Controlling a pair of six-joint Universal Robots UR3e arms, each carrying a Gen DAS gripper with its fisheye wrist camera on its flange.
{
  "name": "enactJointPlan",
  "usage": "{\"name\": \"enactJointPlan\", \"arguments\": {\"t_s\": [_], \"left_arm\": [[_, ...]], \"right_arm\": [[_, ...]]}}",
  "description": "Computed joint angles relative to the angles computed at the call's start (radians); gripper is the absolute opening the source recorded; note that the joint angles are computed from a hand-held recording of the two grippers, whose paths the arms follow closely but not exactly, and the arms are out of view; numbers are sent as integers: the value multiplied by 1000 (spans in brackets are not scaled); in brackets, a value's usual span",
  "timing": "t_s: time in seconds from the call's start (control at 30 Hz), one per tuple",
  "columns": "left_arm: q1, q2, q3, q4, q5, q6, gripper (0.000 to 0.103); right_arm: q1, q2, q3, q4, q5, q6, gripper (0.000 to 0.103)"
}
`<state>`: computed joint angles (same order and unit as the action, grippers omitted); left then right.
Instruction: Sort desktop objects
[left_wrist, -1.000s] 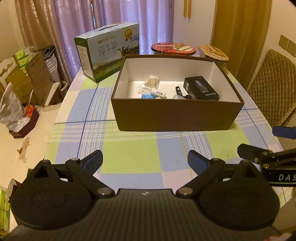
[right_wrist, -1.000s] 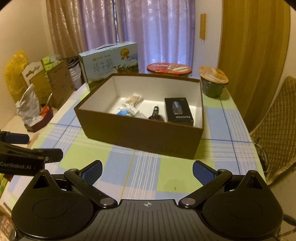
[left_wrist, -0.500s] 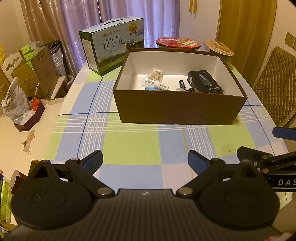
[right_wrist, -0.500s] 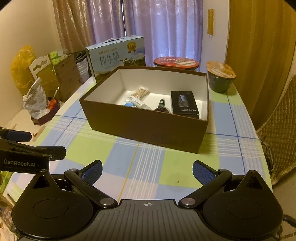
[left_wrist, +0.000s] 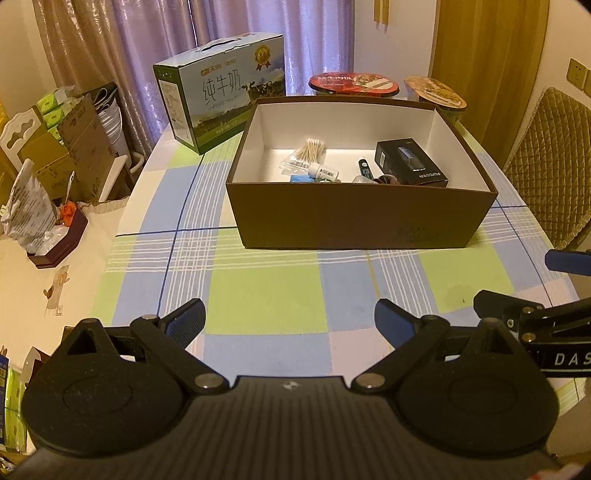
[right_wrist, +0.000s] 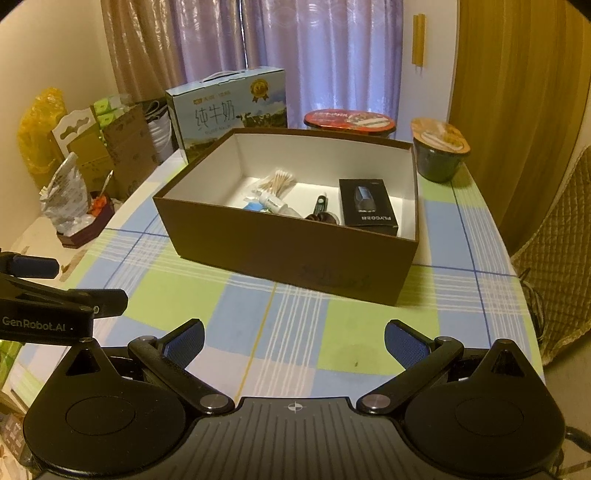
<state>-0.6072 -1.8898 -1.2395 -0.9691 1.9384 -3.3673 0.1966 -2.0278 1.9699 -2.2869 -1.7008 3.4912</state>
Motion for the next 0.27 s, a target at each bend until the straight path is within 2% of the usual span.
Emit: {"name": "enactJointPlan", "arguments": {"t_s": [0.27], "left_arm": [[26, -18, 19, 16, -22, 36, 97]], "right_arm": [[3, 43, -23, -16, -11, 11, 101]]}}
